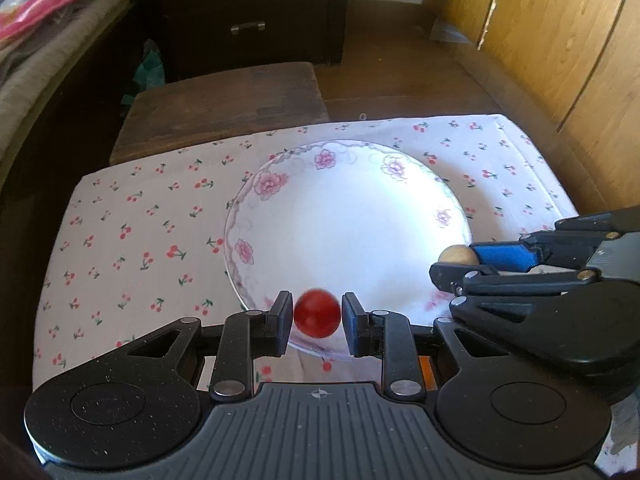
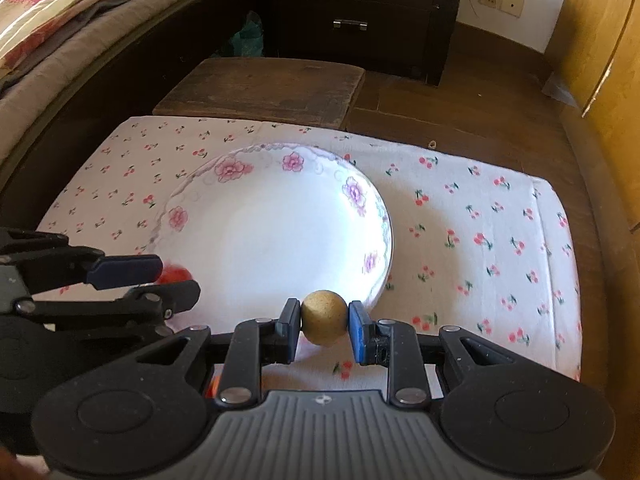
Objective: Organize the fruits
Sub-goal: 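Carry both fruits over the white bowl and open both grippers, then move both grippers back to the fruit pile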
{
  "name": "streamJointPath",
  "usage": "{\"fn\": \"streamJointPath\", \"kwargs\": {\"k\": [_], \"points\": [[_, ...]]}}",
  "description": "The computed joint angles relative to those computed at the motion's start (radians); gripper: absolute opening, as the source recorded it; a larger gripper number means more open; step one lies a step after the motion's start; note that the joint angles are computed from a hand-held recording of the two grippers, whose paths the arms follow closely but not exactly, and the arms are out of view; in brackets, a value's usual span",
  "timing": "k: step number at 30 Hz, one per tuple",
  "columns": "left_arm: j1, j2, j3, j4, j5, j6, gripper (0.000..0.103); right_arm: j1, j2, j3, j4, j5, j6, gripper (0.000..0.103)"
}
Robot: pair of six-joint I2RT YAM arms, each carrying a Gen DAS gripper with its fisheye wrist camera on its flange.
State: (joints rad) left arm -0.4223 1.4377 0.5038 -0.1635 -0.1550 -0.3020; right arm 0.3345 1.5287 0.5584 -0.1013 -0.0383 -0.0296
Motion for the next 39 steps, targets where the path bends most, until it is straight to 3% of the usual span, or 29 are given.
{"fn": "streamJointPath", "kwargs": {"k": [8, 19, 29, 39], "points": [[0.058, 0.081, -0.001, 0.074, 0.033, 0.021, 0.035, 0.008, 0.108, 0.045, 0.053, -0.010, 0.006, 0.027], [0.066, 0.070, -0.005, 0.077, 0.042, 0.012, 0.036, 0.004, 0.126, 0.046, 0.067, -0.028, 0.018, 0.028], [0.063, 0.012, -0.013, 0.036, 0.033, 0.000, 0.038, -0.010, 0.056, 0.031, 0.041, -0.029, 0.029, 0.028], [0.045, -0.168, -0.035, -0.092, 0.022, -0.032, 0.040, -0.017, -0.159, -0.011, -0.092, -0.030, 0.037, 0.028]]}}
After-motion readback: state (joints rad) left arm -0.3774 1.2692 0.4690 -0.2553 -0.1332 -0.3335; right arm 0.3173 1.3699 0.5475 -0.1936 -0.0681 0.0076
